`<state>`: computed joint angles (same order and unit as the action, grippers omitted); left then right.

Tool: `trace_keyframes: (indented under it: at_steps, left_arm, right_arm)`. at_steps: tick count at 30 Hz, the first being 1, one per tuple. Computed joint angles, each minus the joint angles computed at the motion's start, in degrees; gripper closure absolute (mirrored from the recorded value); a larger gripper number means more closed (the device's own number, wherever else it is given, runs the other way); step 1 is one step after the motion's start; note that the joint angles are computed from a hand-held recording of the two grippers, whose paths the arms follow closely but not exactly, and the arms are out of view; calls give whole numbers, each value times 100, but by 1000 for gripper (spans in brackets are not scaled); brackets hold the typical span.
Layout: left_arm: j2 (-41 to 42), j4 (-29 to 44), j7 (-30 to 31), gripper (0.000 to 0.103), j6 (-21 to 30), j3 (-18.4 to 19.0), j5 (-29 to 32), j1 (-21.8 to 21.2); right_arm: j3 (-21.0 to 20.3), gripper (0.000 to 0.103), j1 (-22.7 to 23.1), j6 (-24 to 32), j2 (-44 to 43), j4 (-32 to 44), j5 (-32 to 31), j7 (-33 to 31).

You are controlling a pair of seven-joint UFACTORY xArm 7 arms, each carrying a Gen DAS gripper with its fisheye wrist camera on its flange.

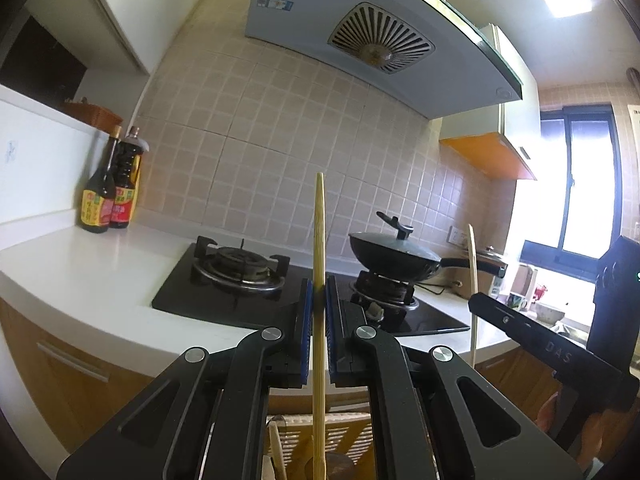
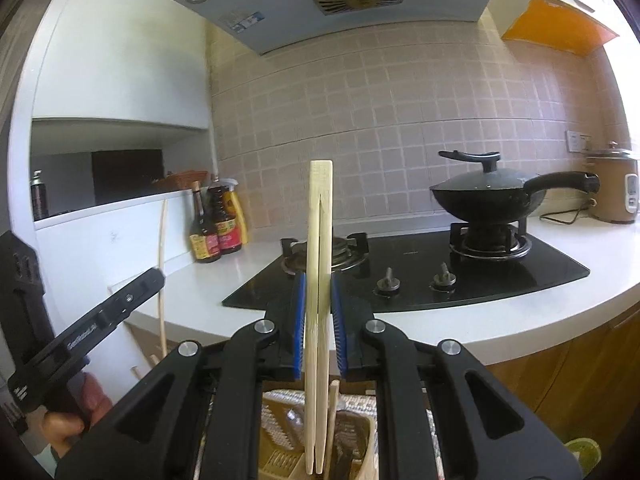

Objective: Organize utensils

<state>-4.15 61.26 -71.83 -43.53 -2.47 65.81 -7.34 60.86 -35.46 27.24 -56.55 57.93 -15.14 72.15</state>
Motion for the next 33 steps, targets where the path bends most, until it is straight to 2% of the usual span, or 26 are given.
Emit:
trace_keyframes:
  at_steps: [5,8,12,15,19,22,24,26,28,33]
  left_arm:
    - [-155,-603,1360,99,175,-140,-1096,-131]
    - [-122,-800,1777,99,141,-140,-1507,-229]
    - [-127,-980,2030,98,47,-104,-1755,-300]
    - [-195,-1022,1828,96,-32,-1,-1520,-291]
    - [-365,-1081,1412,78,-105,135,-1124,-220]
    - [-595,-1182,1024,62,-197,259,-781,-138]
    - [-829,-1325,861,52,-233,337,-574,-82]
    - [-1091,-1468,552,34,-307,462,-182,-30]
    - [-1316,-1649,412,26,-340,509,-2,21]
    - [-2080,-2245,248,17,-217,608,425,130]
  right_arm:
    - [36,92,-104,-84,-238,-213,56,266]
    - [132,92,-213,18,-530,-278,74,503]
    - [310,92,-343,221,-802,-210,129,588]
    - [338,92,-237,377,-744,-171,238,452]
    - [231,82,70,554,-729,-194,333,310]
    - [172,79,319,789,-757,-144,369,214]
    - [153,72,530,993,-776,-105,416,152]
    - [174,49,742,1252,-823,-67,496,131]
    - [235,47,906,1445,-817,-32,591,109]
    - [462,45,1141,2195,-941,147,879,123]
